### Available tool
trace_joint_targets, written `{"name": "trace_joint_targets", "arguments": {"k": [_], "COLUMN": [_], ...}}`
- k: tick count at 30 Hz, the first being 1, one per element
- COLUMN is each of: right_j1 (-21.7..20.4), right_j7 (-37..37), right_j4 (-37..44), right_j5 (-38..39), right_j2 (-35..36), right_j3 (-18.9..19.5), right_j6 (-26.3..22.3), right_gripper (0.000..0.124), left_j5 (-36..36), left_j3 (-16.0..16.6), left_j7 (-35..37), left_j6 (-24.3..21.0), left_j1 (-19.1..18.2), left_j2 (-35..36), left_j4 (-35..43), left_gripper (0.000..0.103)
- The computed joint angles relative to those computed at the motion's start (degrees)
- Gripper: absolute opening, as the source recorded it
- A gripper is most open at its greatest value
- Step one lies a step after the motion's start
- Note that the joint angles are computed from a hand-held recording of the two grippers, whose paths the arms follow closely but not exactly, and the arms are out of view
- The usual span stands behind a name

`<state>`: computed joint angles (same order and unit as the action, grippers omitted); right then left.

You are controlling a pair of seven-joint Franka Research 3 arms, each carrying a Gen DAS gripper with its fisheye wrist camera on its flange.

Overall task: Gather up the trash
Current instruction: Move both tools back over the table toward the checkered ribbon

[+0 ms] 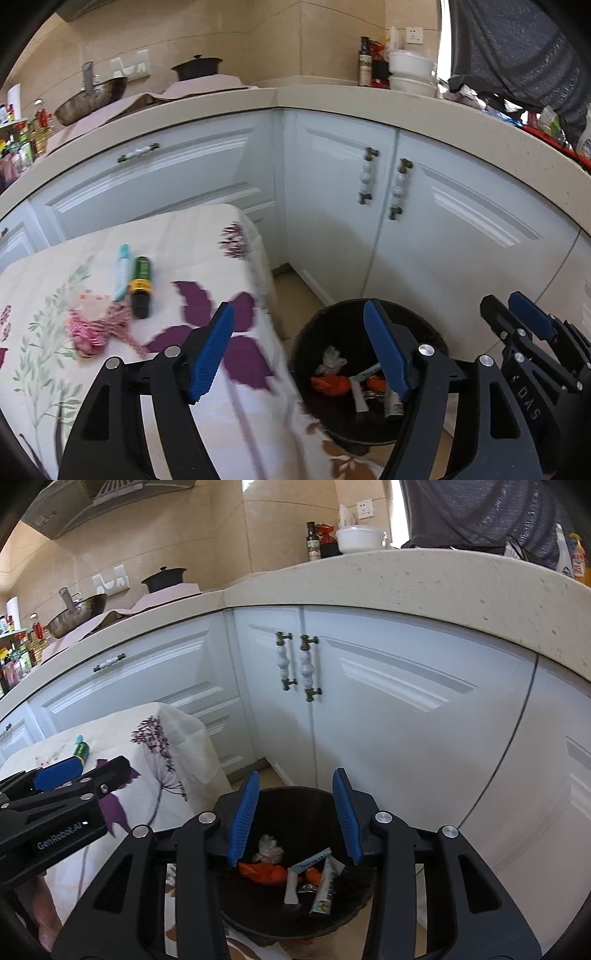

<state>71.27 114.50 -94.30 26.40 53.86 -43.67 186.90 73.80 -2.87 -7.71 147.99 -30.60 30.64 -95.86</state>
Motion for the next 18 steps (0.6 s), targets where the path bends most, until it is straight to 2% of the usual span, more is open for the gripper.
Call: {"name": "trace_joint_targets", "arguments": {"k": [6, 18], "right_j1": [-0.5, -5.0], "right_j7": [0.1, 2.1], "right_j4": [3.8, 16.4], "right_j5": [-1.5, -10.3], "right_j2": [0.7, 3.0], "right_j3": [1.3, 7.5], "right_j6": [-0.8, -4.9], "right_gripper": [0.046, 0.046], "left_j5": [2.6, 5.4], "left_j3": [0.0, -4.0], "left_j7": [-4.5, -11.1], "left_j6": [-2.0, -5.7], "left_j1": [1.7, 9.5], "left_j2": [-6.1, -17.4], "left_j4": [-8.0, -22.6], "left_gripper": [0.072, 0.072]}}
